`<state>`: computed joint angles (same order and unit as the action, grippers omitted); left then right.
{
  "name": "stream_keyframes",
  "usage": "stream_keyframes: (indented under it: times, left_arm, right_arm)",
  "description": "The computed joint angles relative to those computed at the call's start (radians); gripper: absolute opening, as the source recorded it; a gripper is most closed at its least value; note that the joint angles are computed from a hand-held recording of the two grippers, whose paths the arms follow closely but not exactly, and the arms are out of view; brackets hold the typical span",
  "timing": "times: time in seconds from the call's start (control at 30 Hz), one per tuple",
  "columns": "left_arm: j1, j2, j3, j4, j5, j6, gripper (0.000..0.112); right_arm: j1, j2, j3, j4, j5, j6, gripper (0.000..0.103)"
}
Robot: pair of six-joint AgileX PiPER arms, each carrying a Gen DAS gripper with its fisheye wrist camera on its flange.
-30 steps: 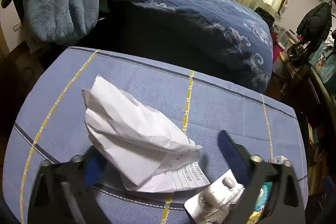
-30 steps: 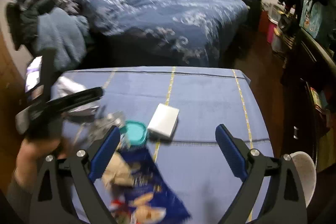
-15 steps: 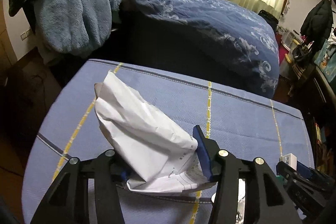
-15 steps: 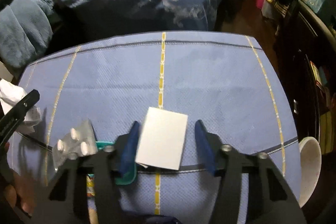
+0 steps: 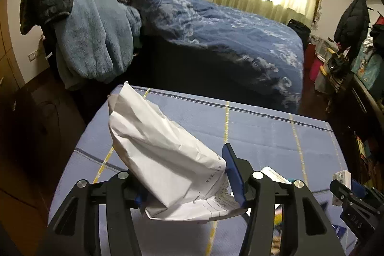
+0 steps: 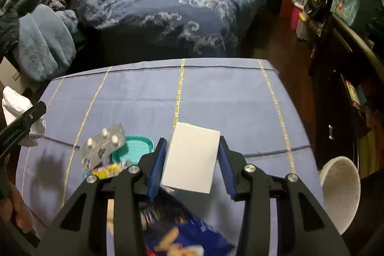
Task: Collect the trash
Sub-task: 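Carry the white paper and white card toward the wastebasket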
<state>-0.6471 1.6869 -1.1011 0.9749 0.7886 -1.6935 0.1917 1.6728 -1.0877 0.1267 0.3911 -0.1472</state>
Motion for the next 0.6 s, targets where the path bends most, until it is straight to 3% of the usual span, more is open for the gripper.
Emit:
stream_keyframes:
  times: [0.33, 0.6]
  left_arm:
    - [-0.23, -0.069, -0.023, 0.034, 0.106, -0.023, 0.056]
    - [-0.386, -0.037, -0.124, 0.053, 0.137, 0.007, 0.056]
  right_arm:
    - [-0.146, -0.331, 0.328, 0.464, -0.089, -0.53, 0.043]
    - [-0.402, -0.547, 0.507, 0.82, 0.018, -0.996, 0.043]
